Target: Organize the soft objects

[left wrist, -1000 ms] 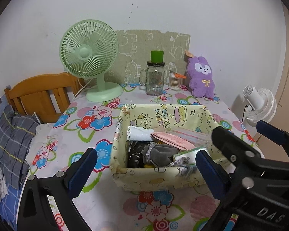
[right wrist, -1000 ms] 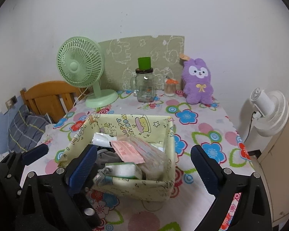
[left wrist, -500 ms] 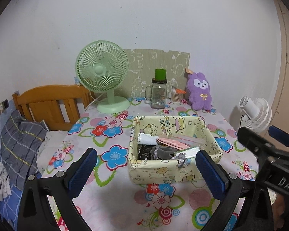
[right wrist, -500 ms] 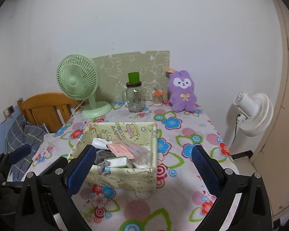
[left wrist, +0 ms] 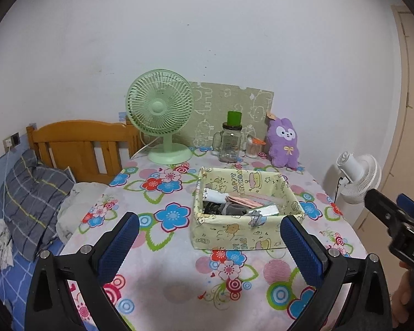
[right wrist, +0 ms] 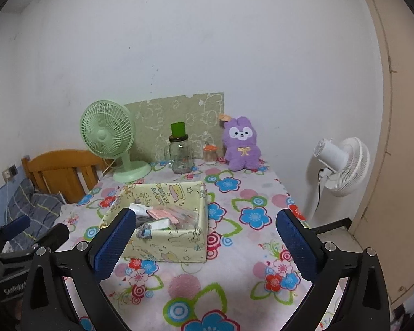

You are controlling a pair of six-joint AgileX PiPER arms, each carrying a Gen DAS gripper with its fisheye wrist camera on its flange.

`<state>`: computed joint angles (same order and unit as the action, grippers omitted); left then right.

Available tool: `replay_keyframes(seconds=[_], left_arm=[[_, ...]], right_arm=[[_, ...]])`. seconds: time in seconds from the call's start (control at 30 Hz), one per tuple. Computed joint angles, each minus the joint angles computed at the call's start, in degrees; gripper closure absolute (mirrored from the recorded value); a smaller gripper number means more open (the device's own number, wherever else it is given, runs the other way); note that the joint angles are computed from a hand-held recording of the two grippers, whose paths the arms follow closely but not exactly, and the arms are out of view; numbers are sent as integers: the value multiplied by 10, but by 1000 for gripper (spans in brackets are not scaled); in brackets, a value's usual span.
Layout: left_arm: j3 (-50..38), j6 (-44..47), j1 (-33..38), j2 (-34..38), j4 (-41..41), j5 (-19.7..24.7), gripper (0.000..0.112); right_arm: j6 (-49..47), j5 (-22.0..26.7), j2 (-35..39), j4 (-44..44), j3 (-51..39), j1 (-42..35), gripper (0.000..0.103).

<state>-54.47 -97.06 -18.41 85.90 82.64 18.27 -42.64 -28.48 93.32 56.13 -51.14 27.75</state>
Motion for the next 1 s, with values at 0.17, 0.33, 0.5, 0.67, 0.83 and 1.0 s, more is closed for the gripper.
replay_keyframes(seconds=[0.17,0.33,0.5,0.67,0.83,1.0], left_arm=[[25,-39,-14,-20,29,27,10],[42,-65,-35,-36,58,58,10],[47,-66,-43,-46,63,58,10],[46,-65,-44,-46,61,57,10],[45,-68,-47,-46,63,61,10],[46,-69,-47,-48,62,65,10]], right_arm=[[11,-22,-20,1,31,13,0],[14,-42,-28,14,50,24,0],[15,-38,-28,15,50,22,0],[17,-39,-30,12,51,22,0],[21,-37,-29,4,50,23,0],[23,-35,-28,1,48,22,0]])
